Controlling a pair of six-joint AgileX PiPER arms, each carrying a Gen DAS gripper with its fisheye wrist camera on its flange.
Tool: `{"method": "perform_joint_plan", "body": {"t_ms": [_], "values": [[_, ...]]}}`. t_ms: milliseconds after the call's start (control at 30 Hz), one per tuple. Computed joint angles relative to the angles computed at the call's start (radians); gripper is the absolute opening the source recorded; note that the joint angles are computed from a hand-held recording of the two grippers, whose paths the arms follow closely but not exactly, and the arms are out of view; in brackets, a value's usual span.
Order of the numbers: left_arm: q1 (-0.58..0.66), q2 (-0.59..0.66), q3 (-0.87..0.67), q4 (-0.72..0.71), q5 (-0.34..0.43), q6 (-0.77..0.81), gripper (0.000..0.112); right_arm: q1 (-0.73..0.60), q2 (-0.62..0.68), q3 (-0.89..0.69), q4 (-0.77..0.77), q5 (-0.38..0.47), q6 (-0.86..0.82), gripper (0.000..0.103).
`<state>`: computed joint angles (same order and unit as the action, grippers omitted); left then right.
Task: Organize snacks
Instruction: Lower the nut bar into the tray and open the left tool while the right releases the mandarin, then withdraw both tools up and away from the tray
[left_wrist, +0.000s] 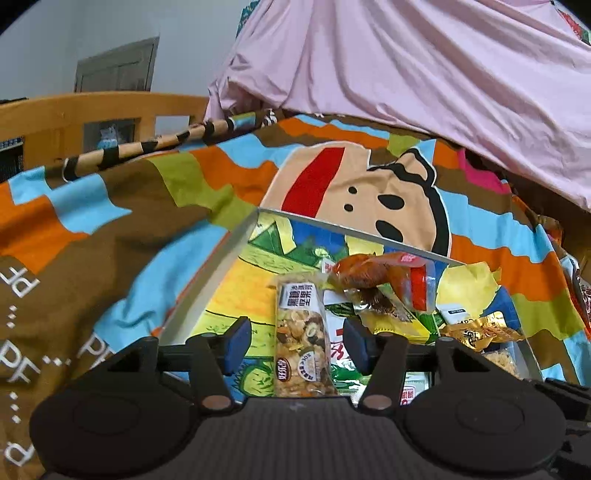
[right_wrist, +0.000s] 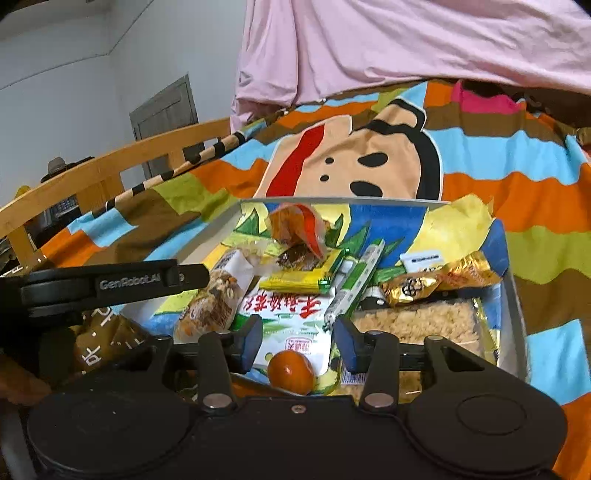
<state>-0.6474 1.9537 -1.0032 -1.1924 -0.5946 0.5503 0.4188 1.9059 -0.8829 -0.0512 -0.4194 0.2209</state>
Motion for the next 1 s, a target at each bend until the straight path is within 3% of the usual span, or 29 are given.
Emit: {"method": "perform_joint_plan", "body": {"t_ms": [233, 367, 467, 567, 1000], "values": [[-0.027, -0.06, 0.057, -0.014, -0.051, 0.019, 0.082, 0.011, -0.039, 0.038, 0.042, -0.047, -0.046, 0.072], [-0.039, -0.099, 0.091, -0.022, -0.079, 0.015, 0.102, 0.021, -0.058, 0.061, 0.076, -0.08, -0.079, 0.088], [-0.048, -0.129, 0.115, -0.035, -0.102, 0.004, 0.102, 0.029, -0.071, 0.086, 0.109, -0.125, -0.093, 0.098], [-0.054, -0.153, 0.123, -0.085, -0.107, 0.041, 0.103, 0.039, -0.085, 0.111, 0.149, -0.168, -0.119, 0.102], [-0.145, -0.28, 0.238, -0.155, -0.22, 0.099, 0.103, 0.11, -0.19, 0.238, 0.355, -0.313, -0.261, 0.102]]}}
